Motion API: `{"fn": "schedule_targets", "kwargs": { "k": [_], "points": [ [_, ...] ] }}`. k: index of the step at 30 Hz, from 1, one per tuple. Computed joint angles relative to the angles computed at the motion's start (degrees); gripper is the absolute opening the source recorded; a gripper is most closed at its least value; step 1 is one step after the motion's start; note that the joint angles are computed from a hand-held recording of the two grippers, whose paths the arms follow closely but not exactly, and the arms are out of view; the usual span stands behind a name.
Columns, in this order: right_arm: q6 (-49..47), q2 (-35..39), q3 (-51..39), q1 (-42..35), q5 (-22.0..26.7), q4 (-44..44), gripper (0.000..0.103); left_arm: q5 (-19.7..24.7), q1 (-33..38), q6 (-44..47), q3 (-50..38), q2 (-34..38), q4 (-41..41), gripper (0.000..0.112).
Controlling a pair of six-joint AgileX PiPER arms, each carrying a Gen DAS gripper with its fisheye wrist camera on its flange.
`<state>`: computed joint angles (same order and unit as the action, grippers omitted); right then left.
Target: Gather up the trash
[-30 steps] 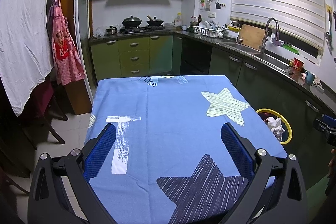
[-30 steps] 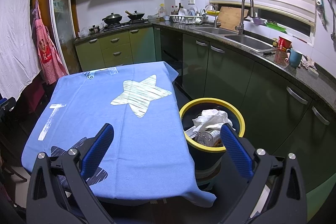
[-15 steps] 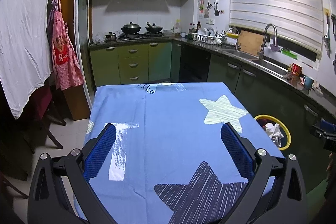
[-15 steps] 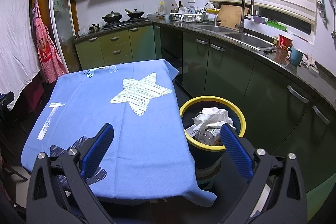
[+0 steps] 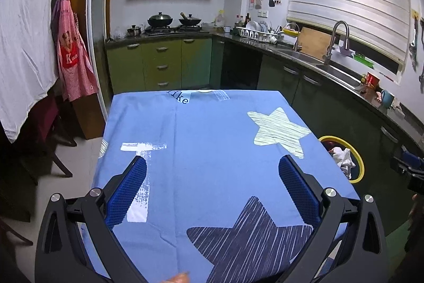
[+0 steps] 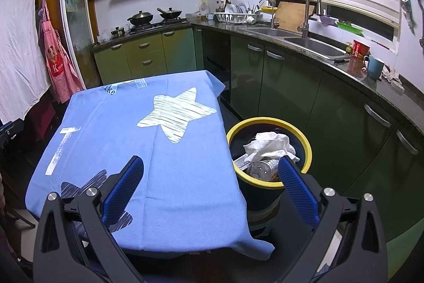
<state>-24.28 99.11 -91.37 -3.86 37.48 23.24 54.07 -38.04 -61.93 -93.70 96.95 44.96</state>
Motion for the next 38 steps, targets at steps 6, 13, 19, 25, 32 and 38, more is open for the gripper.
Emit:
{"fn": "schedule_targets", "kwargs": {
  "k": [6,13,19,25,32,38],
  "points": [
    [0.51,1.03,-1.05,0.05,0.66,-0.52,0.097,0.06,1.03,0.55,-0.77,0.88,-1.61,0.098],
    [0.94,1.48,-1.67,0.27,1.15,-1.08,0.097,0.5,1.14,1.46,-1.76,2.26,-2.46,0.098],
    [0.82,1.56,-1.76,0.26,1.16,-0.97,0.097,1.48,0.55,2.32,-3.24,3.59,-2.13,0.098],
    [0.74,1.63,-1.89,0.18,1.37,-0.96,0.097,-5.17,1.14,1.7,0.77,0.96,-2.55,0.098],
    [0.92,1.87,-2.03,0.27,1.38,-1.08,0.097,0.83,-1.84,-1.66,-2.43,3.38,7.03,0.098],
    [1.29,3.18,-3.28,0.53,1.48,-1.24,0.097,3.0,0.19,-2.05,-4.18,3.88,7.37,0.098]
  ]
}}
